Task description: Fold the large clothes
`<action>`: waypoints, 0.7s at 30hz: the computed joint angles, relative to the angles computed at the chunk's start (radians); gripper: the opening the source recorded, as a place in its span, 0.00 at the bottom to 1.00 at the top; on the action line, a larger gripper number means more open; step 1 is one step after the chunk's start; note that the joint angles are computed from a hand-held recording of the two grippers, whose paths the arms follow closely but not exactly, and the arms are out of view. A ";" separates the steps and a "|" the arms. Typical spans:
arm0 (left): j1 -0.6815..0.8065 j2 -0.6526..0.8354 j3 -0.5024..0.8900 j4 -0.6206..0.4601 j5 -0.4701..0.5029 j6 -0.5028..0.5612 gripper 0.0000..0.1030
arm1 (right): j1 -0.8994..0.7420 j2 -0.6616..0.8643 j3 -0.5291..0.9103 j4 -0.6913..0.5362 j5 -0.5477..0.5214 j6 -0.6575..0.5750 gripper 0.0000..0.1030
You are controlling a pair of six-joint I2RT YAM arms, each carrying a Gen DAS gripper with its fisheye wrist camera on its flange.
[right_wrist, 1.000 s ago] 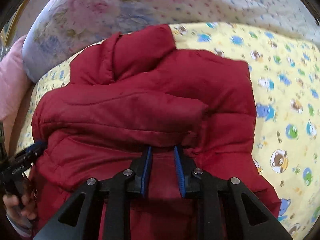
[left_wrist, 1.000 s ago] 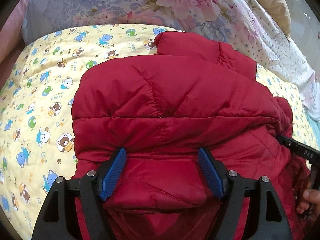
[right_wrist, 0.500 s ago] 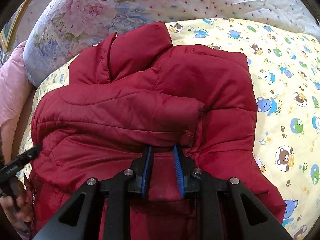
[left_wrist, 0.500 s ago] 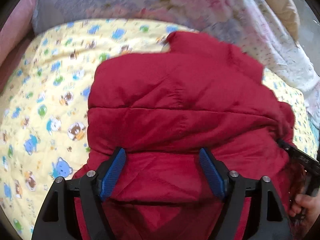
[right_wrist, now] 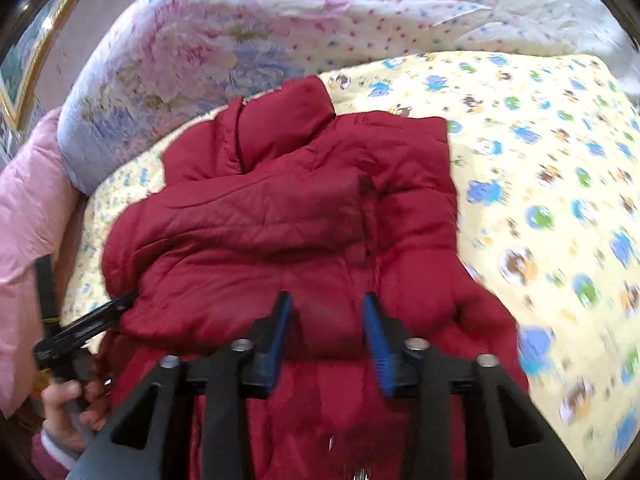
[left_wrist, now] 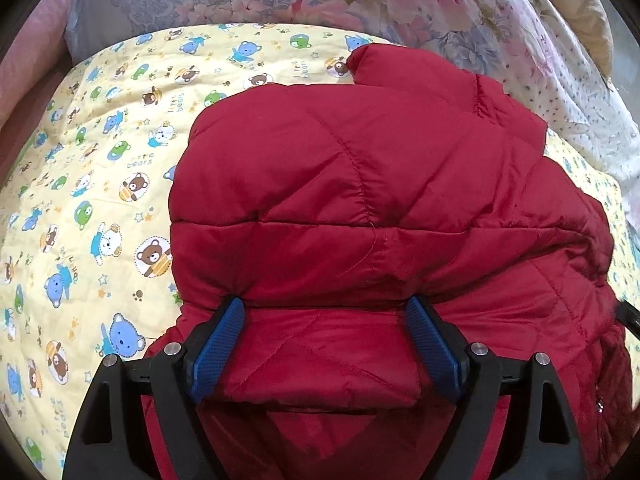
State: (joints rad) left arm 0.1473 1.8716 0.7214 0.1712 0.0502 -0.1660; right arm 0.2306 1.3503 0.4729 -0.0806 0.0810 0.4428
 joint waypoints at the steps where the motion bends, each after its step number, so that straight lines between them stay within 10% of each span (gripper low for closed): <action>1: -0.006 0.001 -0.001 0.002 -0.013 -0.004 0.84 | 0.006 -0.066 -0.030 -0.027 -0.007 0.010 0.44; 21: 0.168 -0.619 -0.426 -0.233 0.203 0.052 0.83 | 0.329 -0.730 -0.159 -0.548 0.070 0.291 0.60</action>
